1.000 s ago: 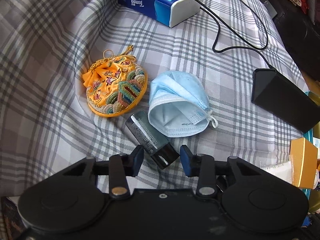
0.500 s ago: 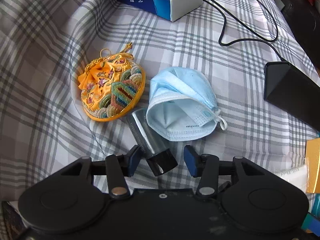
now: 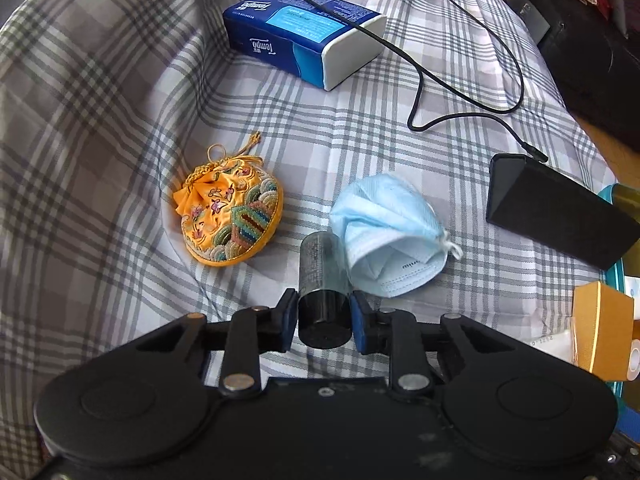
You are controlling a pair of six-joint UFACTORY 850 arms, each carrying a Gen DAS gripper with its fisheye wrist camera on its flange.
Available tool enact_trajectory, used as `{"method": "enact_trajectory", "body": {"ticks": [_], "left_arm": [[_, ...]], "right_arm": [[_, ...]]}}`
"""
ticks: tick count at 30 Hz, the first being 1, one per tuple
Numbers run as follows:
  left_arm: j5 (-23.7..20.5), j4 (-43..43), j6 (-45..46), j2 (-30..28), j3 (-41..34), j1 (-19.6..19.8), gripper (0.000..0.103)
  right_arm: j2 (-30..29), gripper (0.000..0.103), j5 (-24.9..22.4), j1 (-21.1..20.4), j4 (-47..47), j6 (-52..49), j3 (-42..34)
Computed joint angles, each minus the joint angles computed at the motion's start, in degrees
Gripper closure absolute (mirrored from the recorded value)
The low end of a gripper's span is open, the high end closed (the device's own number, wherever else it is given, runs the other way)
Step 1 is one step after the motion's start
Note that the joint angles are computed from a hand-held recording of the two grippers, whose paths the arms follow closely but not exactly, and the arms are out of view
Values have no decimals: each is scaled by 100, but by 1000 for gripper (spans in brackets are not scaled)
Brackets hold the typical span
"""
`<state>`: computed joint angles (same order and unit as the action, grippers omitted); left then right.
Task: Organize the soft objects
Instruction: 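Carry the glass bottle and teal brush over the tin tray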
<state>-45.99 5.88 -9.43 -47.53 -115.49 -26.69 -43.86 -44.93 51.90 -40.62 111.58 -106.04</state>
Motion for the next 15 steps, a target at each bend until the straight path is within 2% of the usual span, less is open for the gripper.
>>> {"method": "enact_trajectory", "body": {"ticks": [4, 10, 15], "left_arm": [[16, -91, -21, 125, 132, -37, 79], [241, -495, 421, 461, 386, -194, 79], [235, -795, 1010, 490, 213, -486, 79]], "right_arm": [[195, 48, 25, 21, -295, 451, 291], [491, 48, -249, 7, -678, 1353, 693], [699, 48, -773, -3, -702, 2083, 980]]}}
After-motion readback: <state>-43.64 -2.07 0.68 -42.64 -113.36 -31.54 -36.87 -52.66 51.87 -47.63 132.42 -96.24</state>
